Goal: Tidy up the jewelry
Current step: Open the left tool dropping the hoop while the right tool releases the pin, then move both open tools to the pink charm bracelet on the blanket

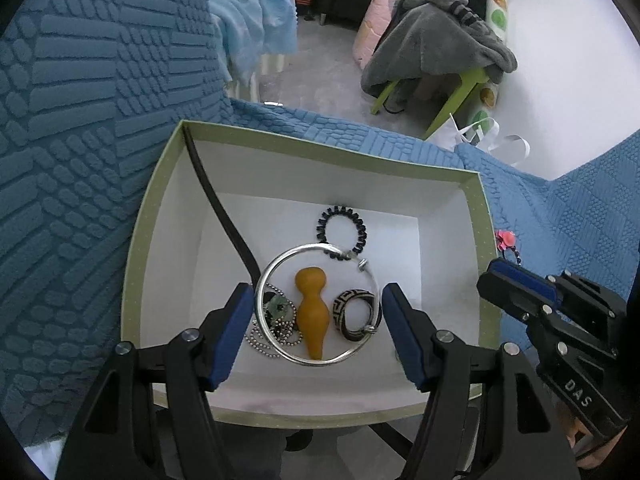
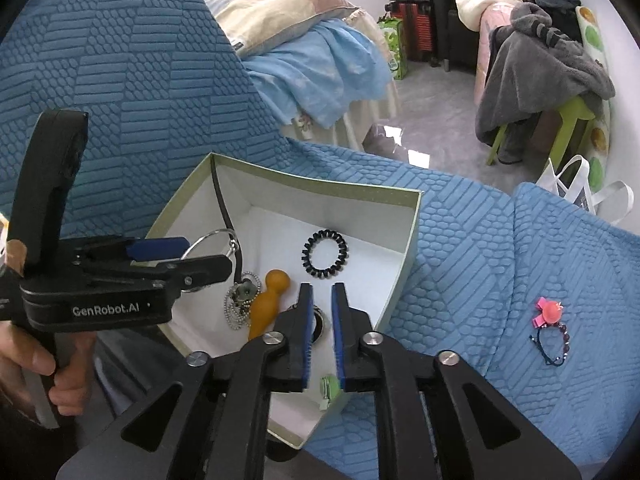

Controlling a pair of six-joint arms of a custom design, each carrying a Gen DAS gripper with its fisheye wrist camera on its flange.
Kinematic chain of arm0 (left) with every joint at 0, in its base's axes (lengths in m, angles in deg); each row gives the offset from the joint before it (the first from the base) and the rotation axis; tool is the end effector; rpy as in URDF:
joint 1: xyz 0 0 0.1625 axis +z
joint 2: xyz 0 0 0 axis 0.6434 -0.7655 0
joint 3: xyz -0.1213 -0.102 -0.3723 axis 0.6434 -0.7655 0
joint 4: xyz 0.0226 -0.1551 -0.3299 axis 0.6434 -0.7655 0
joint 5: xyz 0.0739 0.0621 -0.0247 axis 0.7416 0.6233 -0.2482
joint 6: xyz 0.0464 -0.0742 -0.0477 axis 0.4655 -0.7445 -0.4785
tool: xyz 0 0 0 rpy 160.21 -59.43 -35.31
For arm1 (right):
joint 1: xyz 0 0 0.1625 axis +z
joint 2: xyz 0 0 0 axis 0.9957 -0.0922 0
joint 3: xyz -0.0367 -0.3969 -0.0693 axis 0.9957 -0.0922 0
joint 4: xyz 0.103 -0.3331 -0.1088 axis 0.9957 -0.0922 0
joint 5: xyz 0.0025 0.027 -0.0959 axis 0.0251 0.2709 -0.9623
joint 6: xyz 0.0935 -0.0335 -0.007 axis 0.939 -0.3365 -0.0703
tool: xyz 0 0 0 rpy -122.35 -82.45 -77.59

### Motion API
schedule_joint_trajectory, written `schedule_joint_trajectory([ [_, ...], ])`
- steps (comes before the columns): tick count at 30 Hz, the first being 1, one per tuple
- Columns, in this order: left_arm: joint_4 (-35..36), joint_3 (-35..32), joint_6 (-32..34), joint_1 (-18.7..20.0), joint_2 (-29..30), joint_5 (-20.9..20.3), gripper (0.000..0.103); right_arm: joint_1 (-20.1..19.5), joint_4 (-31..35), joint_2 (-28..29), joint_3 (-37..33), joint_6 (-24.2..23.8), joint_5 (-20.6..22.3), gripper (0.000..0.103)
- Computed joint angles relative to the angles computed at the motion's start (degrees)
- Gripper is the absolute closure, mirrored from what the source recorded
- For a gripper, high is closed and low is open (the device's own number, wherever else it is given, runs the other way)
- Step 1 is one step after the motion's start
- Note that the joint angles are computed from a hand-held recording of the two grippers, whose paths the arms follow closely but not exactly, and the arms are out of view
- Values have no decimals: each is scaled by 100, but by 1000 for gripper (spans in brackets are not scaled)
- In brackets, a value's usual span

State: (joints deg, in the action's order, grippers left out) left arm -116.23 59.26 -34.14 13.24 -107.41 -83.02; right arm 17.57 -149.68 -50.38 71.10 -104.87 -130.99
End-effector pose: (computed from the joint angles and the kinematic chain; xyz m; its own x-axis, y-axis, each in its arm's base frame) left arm -0.2678 -0.6815 0.1843 -0.8460 0.0399 -0.5317 0.2140 0.9388 -0.2699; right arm 0.2359 -0.6622 0.1666 -0.7585 -0.3824 0.5277 -0.5475 0.8131 -0.1977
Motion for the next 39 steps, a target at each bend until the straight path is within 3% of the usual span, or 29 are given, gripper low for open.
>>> schedule_joint_trajectory([
  [5,-335,86,60,-93,-42,128,27,8,-186,-104,86,-101,142,81],
  [13,-1227,206,304,-329,-20,403,27,43,-1029,-352,401,-628,243,81],
  [20,-1960,89,813,-534,235,344,27,-51,-1552,-594,614,-806,294,81],
  [29,-2480,-421,1371,-607,803,-292,27,-272,-2208,-913,901,-1045,159,81],
  [39,-1793,-1634,1618,-544,1725,-987,27,-707,-2633,-1308,1256,-1047,-53,81],
])
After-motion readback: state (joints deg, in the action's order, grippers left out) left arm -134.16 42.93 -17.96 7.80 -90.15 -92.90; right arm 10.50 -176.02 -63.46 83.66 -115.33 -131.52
